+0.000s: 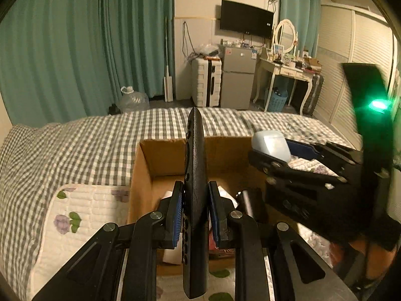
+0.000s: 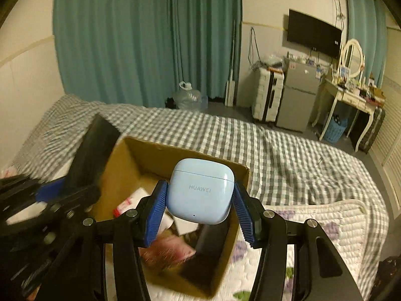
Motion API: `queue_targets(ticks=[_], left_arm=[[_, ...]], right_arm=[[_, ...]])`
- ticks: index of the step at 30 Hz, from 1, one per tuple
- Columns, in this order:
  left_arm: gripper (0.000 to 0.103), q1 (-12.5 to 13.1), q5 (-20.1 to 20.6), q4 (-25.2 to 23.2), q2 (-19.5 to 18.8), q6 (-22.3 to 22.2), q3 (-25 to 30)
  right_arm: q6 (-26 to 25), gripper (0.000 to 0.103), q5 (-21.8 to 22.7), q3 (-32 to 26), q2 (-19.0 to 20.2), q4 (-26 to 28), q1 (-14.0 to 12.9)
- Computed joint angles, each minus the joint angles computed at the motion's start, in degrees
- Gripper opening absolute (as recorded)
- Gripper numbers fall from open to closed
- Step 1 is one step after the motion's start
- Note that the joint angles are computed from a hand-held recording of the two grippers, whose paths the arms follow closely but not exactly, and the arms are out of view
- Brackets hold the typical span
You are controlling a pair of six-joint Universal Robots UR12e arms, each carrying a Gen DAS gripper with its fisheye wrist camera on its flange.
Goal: Organize rigid objects
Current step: 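Lower the remote into the box with left tool while right tool drops the earbud case in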
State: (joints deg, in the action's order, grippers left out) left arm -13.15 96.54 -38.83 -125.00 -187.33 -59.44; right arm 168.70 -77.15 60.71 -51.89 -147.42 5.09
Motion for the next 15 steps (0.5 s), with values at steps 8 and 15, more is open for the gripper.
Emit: queue_targets(ticks=[8,15], left_arm=[[0.02,0.2,0.0,-3.2,-2.4,-0.7,2.2],[0.02,-0.3,1.4,-4.6,-2.4,-0.9,2.5]], right_arm=[[2.0,0.053,0.6,-5.5,5.3,3.5,-0.3],[3.1,0.07,1.9,-3.5,4.2,1.0,-0.9]])
